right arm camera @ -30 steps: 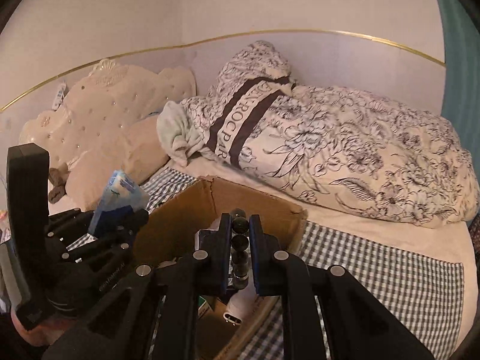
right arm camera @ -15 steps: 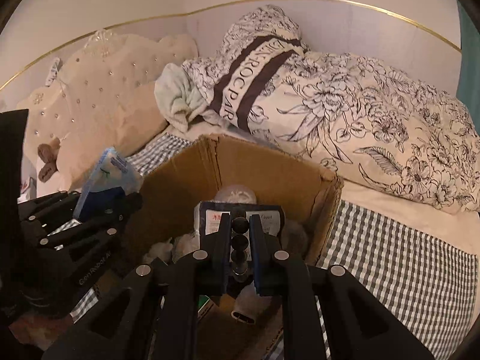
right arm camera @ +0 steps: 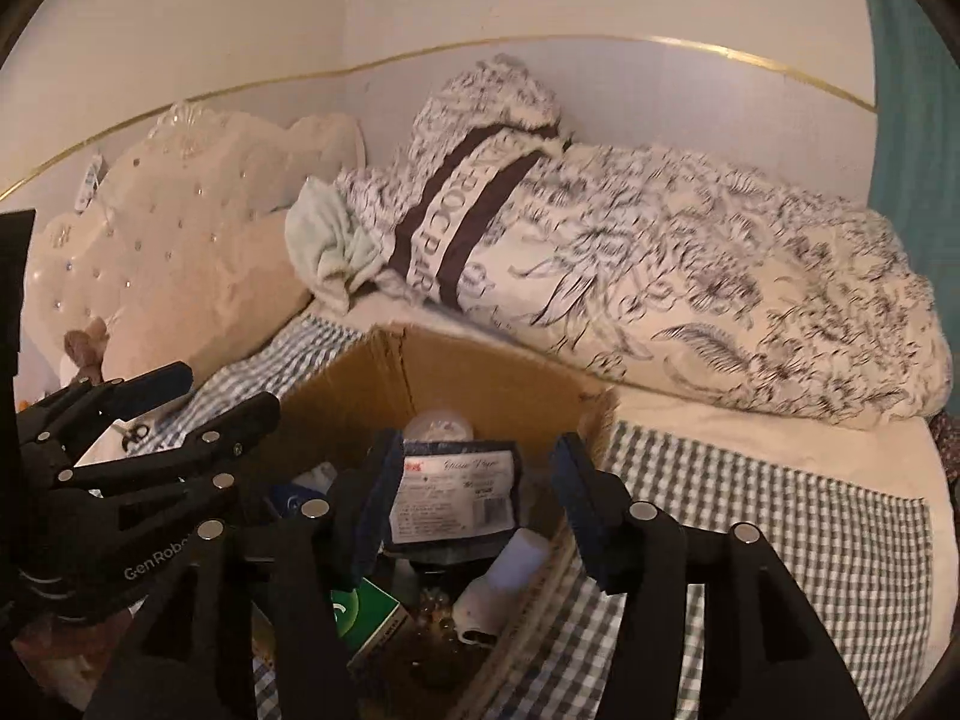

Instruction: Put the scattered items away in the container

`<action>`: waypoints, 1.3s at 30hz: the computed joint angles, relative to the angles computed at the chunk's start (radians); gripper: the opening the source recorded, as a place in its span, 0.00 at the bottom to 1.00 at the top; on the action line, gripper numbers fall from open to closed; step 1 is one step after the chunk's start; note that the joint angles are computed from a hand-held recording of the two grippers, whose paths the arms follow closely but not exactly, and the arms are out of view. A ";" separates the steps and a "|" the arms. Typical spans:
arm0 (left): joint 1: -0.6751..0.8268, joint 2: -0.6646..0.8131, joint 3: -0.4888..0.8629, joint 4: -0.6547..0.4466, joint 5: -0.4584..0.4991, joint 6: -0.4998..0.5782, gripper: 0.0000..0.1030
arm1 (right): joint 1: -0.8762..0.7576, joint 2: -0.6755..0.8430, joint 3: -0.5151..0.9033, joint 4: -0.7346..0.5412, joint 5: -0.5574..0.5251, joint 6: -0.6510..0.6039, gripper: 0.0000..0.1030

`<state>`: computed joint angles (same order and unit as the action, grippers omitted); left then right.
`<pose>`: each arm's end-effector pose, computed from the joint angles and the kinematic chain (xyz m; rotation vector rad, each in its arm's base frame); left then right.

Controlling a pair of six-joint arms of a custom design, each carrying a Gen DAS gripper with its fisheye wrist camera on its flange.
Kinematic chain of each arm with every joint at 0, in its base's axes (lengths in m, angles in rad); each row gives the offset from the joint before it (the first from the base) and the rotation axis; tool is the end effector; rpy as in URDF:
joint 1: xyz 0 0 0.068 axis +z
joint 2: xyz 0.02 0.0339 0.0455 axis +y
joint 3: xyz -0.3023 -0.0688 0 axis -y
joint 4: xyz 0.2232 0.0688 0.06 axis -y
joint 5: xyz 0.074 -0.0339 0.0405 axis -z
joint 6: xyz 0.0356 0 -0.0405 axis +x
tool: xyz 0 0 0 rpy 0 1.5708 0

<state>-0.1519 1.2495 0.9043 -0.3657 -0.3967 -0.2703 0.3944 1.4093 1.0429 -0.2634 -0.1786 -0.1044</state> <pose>0.2352 -0.0221 0.3116 -0.3350 2.2004 0.2226 0.2647 0.1170 0.3237 -0.6429 2.1165 0.3582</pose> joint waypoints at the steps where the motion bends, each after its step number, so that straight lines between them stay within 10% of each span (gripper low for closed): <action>1: -0.017 -0.008 0.011 -0.012 -0.015 -0.005 0.69 | -0.008 -0.016 0.002 -0.007 -0.004 -0.003 0.53; 18: -0.319 -0.125 0.215 -0.246 -0.324 -0.130 1.00 | -0.215 -0.233 0.104 -0.222 -0.098 -0.097 0.81; 39: -0.732 0.126 0.531 -0.330 -0.518 -0.230 1.00 | -0.873 -0.241 0.310 -0.473 -0.463 -0.389 1.00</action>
<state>-0.8836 1.3755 1.4351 -0.6955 -0.9151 -0.5002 -0.4787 1.1680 1.3532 -0.7361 -0.6413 -0.4930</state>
